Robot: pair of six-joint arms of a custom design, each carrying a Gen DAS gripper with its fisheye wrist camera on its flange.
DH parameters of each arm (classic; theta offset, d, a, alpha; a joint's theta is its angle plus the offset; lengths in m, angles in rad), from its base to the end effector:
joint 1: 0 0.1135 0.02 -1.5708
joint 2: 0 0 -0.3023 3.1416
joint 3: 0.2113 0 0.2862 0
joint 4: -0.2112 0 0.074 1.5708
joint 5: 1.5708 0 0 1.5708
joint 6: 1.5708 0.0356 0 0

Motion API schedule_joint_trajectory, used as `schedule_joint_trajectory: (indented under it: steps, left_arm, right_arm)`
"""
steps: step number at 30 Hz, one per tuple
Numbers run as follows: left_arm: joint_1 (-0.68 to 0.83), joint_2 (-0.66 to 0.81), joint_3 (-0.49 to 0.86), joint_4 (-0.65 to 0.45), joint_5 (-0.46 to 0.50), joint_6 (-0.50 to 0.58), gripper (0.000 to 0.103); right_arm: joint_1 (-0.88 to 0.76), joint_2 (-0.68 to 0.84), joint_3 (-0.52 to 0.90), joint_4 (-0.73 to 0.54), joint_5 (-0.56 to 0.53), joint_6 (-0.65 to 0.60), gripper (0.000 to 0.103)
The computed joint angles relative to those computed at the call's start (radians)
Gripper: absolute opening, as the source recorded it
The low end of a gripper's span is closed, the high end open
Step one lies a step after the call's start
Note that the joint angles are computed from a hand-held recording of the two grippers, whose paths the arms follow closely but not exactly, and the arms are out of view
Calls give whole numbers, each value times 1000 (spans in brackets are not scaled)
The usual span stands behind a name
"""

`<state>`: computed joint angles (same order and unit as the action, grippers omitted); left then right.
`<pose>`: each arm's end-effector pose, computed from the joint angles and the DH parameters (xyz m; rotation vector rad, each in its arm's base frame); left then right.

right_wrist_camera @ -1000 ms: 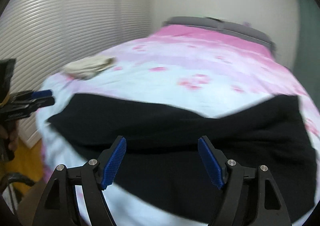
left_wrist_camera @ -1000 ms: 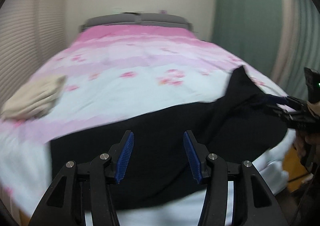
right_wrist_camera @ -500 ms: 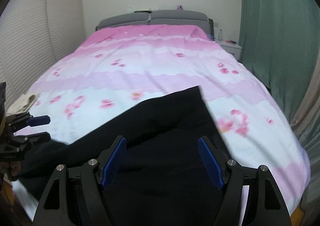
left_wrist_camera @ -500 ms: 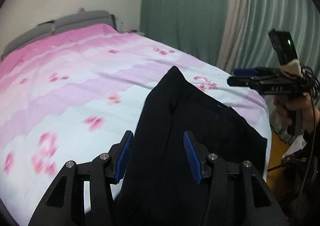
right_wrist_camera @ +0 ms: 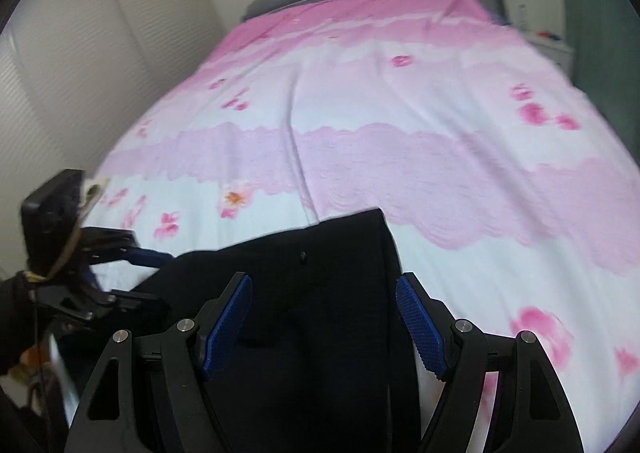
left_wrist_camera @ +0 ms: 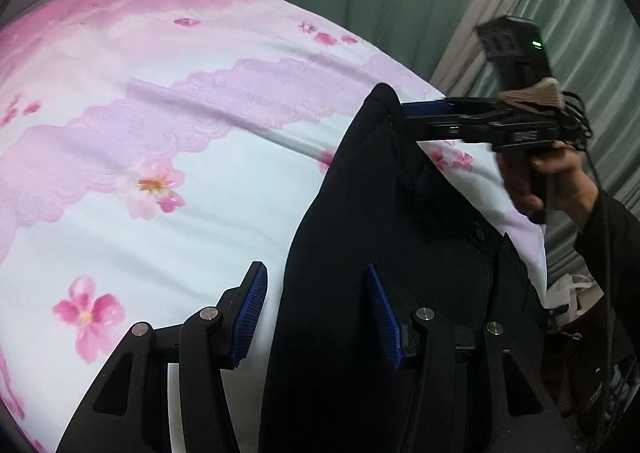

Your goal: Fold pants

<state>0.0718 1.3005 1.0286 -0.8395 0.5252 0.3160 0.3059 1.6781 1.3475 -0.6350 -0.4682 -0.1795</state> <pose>0.2720 0.0017 0.2936 0.4681 2.5028 -0.5558 0.3735 0.1348 0.2930 -0.7801 2.3777 0.6431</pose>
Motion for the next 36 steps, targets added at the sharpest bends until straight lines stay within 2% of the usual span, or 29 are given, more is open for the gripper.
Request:
schedule_joint_trajectory:
  steps: [2, 3, 4, 5, 6, 7, 8, 10, 16, 21, 24, 28, 31, 34, 36]
  left_arm:
    - [-14, 21, 6, 4, -4, 4, 51]
    - [-20, 30, 8, 5, -9, 3, 43]
    - [-26, 37, 12, 1, -24, -1, 35]
    - [-30, 49, 20, -10, -30, -4, 30]
    - [-29, 56, 24, -21, -29, -1, 18]
    - [-30, 56, 24, -27, -30, 5, 14]
    - [-33, 56, 23, -18, -38, 3, 13]
    - [-36, 29, 19, -19, -30, -3, 10]
    - [-80, -89, 26, -46, -46, -49, 9]
    - [-124, -223, 57, -125, -39, -67, 9]
    - [-221, -321, 71, -172, -90, -108, 9]
    - [-452, -452, 75, -203, -236, -227, 9]
    - [-789, -532, 53, -203, -487, -402, 9]
    - [-1166, -565, 4, -220, -736, -600, 9]
    - [-1417, -544, -36, -233, -910, -774, 9]
  right_arm:
    - [7, 62, 33, -5, -6, -17, 75]
    - [7, 82, 45, -7, -13, -15, 75]
    - [7, 102, 52, -1, -27, -6, 67]
    - [6, 111, 56, -2, -43, -5, 56]
    - [10, 111, 52, 8, -27, -5, 42]
    - [8, 101, 41, 24, -22, -11, 21]
    - [-4, 91, 31, 30, -60, -12, 8]
    - [-15, 50, -1, 56, -71, -12, 6]
    - [-18, -120, -87, 63, -36, -36, 4]
    - [-84, -322, -123, -38, -94, -84, 4]
    - [-118, -460, -148, -133, -119, -131, 4]
    - [-179, -671, -188, -280, -137, -182, 4]
    - [-287, -824, -223, -423, -181, -262, 4]
    - [-496, -925, -248, -639, -260, -484, 4]
    - [-710, -959, -271, -840, -324, -756, 4]
